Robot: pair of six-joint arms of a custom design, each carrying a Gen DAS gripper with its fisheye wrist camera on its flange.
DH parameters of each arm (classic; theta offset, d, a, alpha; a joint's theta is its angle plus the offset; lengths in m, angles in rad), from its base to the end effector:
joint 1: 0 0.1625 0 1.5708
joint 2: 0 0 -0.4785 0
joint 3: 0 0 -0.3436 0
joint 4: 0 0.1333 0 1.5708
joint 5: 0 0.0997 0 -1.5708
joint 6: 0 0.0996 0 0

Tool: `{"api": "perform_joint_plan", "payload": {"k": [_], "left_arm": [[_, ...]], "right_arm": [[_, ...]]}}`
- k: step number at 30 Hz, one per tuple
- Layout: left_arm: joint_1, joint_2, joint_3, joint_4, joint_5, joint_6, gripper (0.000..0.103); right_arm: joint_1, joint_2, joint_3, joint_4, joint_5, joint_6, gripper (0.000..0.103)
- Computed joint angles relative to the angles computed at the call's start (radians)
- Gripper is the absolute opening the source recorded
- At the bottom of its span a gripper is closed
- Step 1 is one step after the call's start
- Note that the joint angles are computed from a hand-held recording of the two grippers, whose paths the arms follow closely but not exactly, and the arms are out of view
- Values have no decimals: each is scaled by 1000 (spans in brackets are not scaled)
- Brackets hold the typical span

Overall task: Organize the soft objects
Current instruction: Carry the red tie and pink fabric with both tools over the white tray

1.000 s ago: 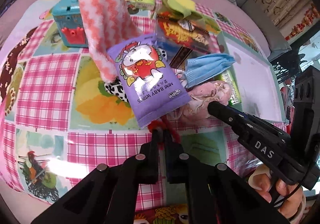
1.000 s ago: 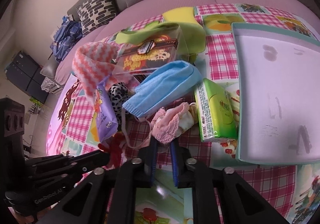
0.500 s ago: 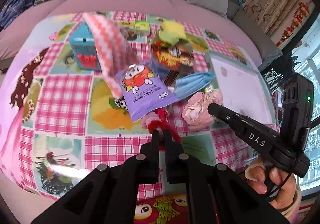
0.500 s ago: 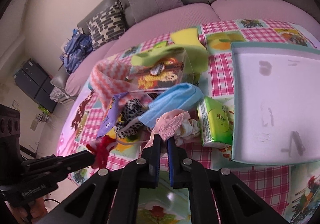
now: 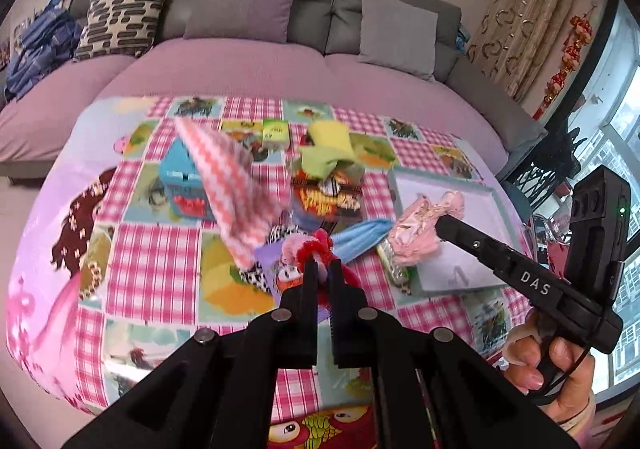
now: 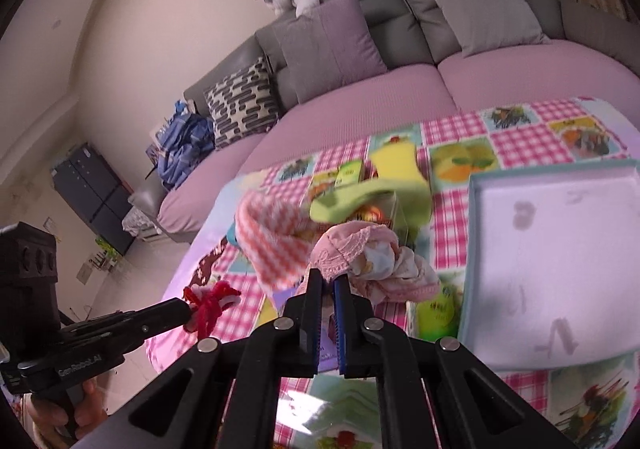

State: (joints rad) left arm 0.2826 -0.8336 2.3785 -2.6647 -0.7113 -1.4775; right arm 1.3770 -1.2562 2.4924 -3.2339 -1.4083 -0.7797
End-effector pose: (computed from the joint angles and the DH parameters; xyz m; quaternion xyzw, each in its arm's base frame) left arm -0.3182 -0.3098 0.0713 0.0090 0.8909 -0.3610 0.2756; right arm 0.0711 -0.4138 0.2448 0.2978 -0.9276 0.2237 0.0287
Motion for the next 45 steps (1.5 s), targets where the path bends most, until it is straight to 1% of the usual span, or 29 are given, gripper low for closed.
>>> {"api": "perform_joint_plan", "payload": {"k": [2,6,8,11,13,14,15,17,19,24,28,31,36,38,41,45], "left_arm": [[13,-3,-26,25,22,25,4],[46,10,-70,-2,61,128,4],[63,24,-89,-33,75,176,4],[97,56,-129,-122,89,296,4],[125,96,-162,-228,96,417,4],[132,110,-174,-253,97,447,4],[149,135,-202,-287,94,503,4],[168,169,-236,-335,87,569,4],[199,218,-284,-423,52,665,4],[260,308,-389,-476,-40,782,4],[295,357,-435,-463,-104,824,4],[320,390,-476,-410,-140,824,4],[342,415,-537,-328,-149,813,4],[349,420,-558,-309,-145,815,4],[360,432,-588,-290,-142,820,4],[383,458,-638,-284,-159,832,4]], "right_arm": [[10,-9,-10,1,-2,15,6],[26,-23,-46,1,6,59,6],[34,-23,-67,-19,3,85,6],[53,-6,-86,-105,-51,117,6],[58,2,-111,-142,-91,152,6],[59,8,-126,-156,-113,166,6],[60,14,-138,-167,-129,174,6],[60,22,-170,-177,-166,189,6],[56,27,-204,-162,-192,209,6],[42,58,-287,-123,-255,232,6],[1,85,-332,-99,-270,259,6],[-27,106,-360,-88,-295,274,6],[-57,132,-389,-63,-333,295,6],[-68,136,-398,-43,-336,297,6],[-82,140,-410,-21,-345,305,6],[-97,139,-421,1,-340,319,6]]}}
